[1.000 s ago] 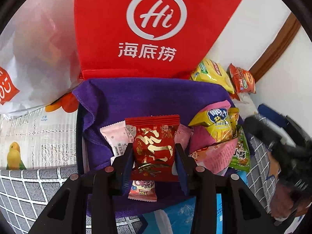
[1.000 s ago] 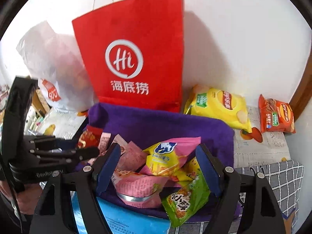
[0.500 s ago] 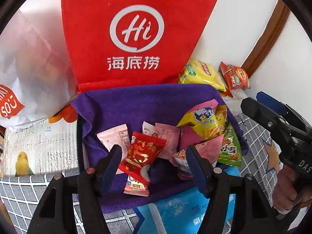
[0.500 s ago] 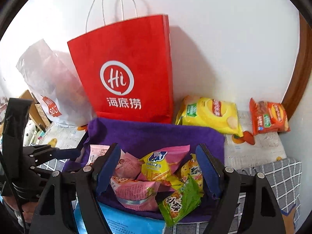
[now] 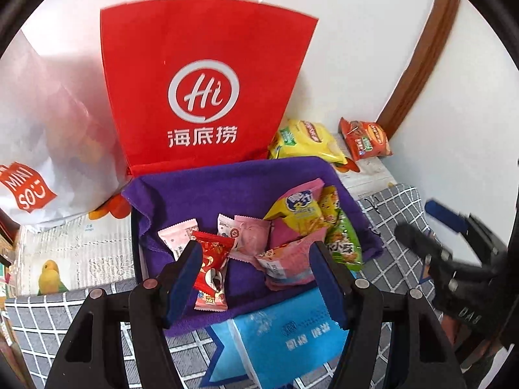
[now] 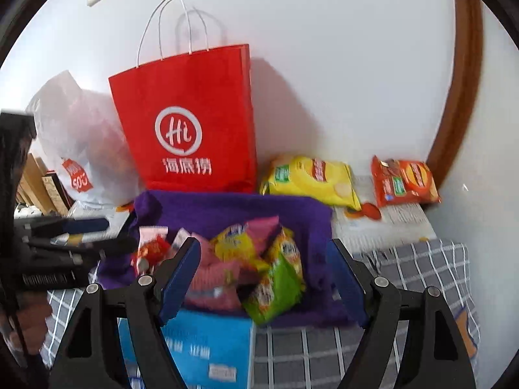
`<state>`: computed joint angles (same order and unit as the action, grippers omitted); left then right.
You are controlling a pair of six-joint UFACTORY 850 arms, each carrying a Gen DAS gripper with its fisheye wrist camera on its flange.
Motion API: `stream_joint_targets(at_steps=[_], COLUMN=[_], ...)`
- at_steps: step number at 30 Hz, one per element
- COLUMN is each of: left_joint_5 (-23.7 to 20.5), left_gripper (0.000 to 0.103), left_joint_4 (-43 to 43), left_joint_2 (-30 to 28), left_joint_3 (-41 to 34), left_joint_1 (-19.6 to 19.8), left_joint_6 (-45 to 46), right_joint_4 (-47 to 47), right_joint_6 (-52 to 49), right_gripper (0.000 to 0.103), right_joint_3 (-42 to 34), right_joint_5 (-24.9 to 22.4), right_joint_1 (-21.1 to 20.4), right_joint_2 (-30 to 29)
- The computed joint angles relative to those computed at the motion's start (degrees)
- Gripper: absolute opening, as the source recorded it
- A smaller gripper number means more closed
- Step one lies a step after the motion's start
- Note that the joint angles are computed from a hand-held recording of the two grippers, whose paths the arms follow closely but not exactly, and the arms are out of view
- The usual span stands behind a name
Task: Organize snacks
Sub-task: 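Move both open tools back toward the remaining snacks on the bed cover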
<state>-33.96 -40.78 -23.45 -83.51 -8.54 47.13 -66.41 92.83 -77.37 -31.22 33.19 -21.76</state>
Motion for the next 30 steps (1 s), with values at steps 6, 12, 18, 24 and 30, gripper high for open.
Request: stream_joint_targets(at_steps=[6, 12, 18, 24, 30], left_joint_5=[-2.1, -3.3, -2.3, -2.2, -2.2], left_gripper=[0.066, 0.067, 0.067, 0.067, 0.067], left_joint_4=[-1.3, 0.3, 3.9, 3.2, 1.6], left_joint_2=[3.3, 8.1, 13.7, 17.6, 19.7], left_joint_3=[1.8, 4.5, 11.3, 18.1, 22.2], left_joint_1=[0.3, 0.3, 0.3, 1.4, 2.8], left_joint_6=[1.6, 2.9, 3.5, 6.2, 8.5], right_joint_4=[2.8, 3.6, 1.7, 3.7, 4.7], right_joint_6=[2.1, 6.4, 12.5, 14.3, 15.5], right_gripper=[0.079, 0.079, 0.079, 0.079, 0.079], right_joint_3=[5.8, 11.0, 15.5, 16.3, 17.0], right_joint_5=[-2.0, -4.7, -4.9, -4.4, -2.8], right_joint_1=[2.3, 5.4, 8.9, 11.9, 14.6], right_joint_2=[4.1, 7.7, 10.3, 8.6, 7.1])
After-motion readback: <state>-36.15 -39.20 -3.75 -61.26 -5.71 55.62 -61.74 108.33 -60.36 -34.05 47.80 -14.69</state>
